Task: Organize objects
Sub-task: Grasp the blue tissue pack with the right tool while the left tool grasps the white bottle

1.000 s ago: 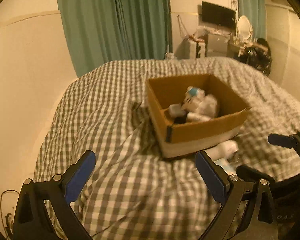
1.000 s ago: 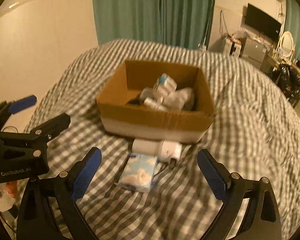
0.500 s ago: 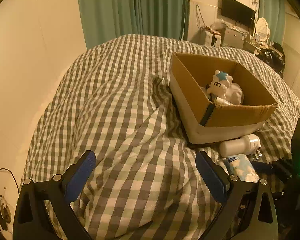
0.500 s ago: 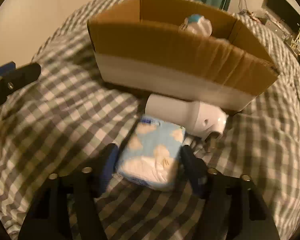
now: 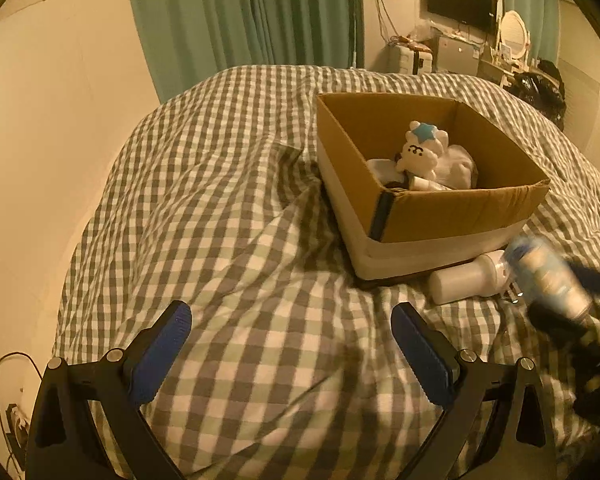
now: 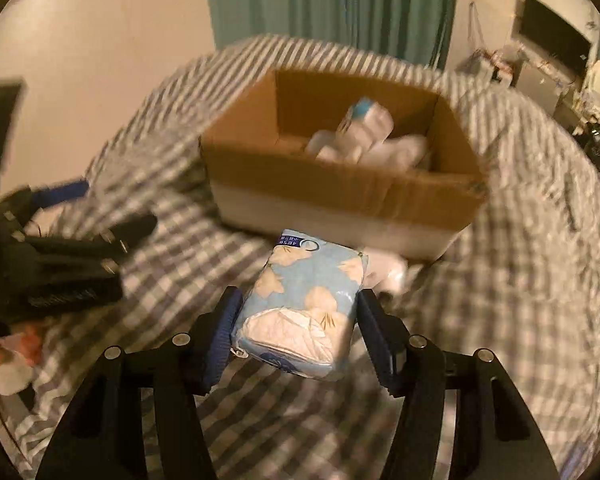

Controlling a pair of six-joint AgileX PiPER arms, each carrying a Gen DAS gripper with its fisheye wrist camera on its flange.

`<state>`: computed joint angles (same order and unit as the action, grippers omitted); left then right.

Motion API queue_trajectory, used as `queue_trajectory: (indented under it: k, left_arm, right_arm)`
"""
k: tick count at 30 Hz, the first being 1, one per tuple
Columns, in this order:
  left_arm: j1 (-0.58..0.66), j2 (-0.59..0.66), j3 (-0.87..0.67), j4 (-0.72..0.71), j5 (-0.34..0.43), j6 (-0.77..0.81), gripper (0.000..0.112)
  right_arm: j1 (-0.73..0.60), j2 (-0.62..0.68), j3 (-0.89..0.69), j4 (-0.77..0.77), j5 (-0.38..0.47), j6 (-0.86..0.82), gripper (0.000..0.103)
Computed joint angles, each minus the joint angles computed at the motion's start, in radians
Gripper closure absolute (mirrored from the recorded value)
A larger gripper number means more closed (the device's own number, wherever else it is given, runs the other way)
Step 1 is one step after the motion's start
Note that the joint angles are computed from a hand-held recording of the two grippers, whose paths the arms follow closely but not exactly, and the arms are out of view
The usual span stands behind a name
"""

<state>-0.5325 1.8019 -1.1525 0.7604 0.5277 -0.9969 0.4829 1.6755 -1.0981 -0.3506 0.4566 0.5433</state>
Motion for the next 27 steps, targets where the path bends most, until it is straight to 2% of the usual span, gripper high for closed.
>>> queue_trajectory:
  k: [4,7,9,12,16,22,27]
  left_arm:
    - [-0.022,0.021,-0.047,-0.034,0.002,0.007,0.010]
    - [-0.051,0.055,-0.099,-0.070,0.012,0.031,0.010]
    - [-0.081,0.100,-0.160,-0.102,0.047,0.070,0.010]
    - [-0.108,0.148,-0.220,-0.190,0.053,0.161,0.010]
    - [-0.157,0.232,-0.325,-0.187,0.125,0.203,0.010]
    - [-0.163,0.324,-0.421,-0.263,0.121,0.291,0.010]
    - [-0.140,0.410,-0.509,-0.411,0.111,0.403,0.010]
  right_arm:
    - [-0.007,-0.051,-0.001,-0.159,0.049,0.124,0.044]
    - [-0.054,-0.052,-0.034,-0.178,0.082,0.102,0.044]
    - [-0.089,-0.052,-0.043,-0.151,0.085,0.054,0.044]
    - [-0.145,-0.059,-0.039,-0.105,0.062,-0.010,0.044]
    - [-0.216,-0.066,-0.023,-0.032,0.018,-0.091,0.044]
    - [-0.290,-0.023,-0.025,0.119,-0.014,-0.254,0.044]
    - [-0.338,0.016,-0.023,0.270,-0.039,-0.398,0.044]
